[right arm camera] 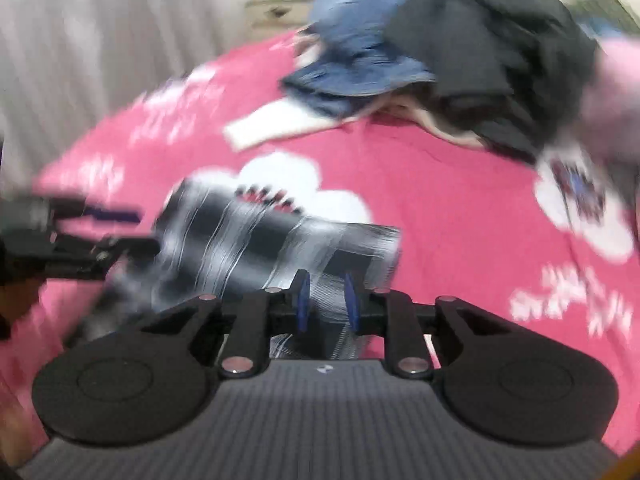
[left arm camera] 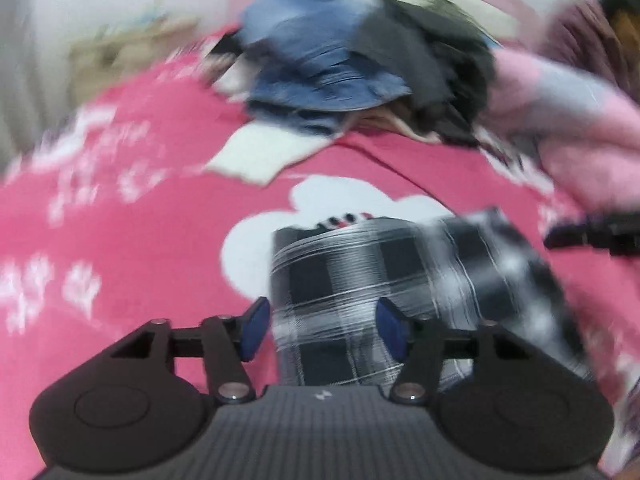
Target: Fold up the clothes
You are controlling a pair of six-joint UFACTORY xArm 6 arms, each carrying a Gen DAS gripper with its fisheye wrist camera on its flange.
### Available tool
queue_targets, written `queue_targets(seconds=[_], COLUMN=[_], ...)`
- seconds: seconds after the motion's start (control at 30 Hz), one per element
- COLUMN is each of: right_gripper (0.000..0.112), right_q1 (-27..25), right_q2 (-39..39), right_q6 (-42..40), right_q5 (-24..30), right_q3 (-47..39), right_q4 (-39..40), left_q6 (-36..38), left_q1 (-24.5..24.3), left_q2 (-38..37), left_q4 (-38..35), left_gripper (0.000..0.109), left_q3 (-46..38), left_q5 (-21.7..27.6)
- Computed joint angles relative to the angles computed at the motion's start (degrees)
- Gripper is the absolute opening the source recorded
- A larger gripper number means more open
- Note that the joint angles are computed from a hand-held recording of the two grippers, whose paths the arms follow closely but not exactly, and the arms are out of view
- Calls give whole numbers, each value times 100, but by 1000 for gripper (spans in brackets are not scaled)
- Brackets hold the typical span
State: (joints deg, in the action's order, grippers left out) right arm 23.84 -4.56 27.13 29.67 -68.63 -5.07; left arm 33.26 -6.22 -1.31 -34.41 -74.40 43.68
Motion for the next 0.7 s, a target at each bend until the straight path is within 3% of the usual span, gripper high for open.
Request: queue_targets(seconds=[0.17,0.27,0.47,0.6,0.7], right_gripper=[29,38,43,48,49], right_q1=[-245,-312,-268,-188,-117], right_q2=[-271,-109,28,634,1120], right_q6=[-485,-837,-793,-1578,-1679], right_q5=[-328,-371,-423,103,283], right_q3=[728,686,150,-923,-1635], right_q4=[2316,3274,2796,2903,2990], left_q6=[-416,-431,-466,-127,-270], left_q1=[323,217,-167,-272,-128], left_q2=[591,877,969,657,694], left_q4=[-198,-100,625,558,306], left_gripper=[65,69,68,68,68], left_q3=[-643,-960,-1190,-692,-701], left_q5=[957,1003,834,400,515])
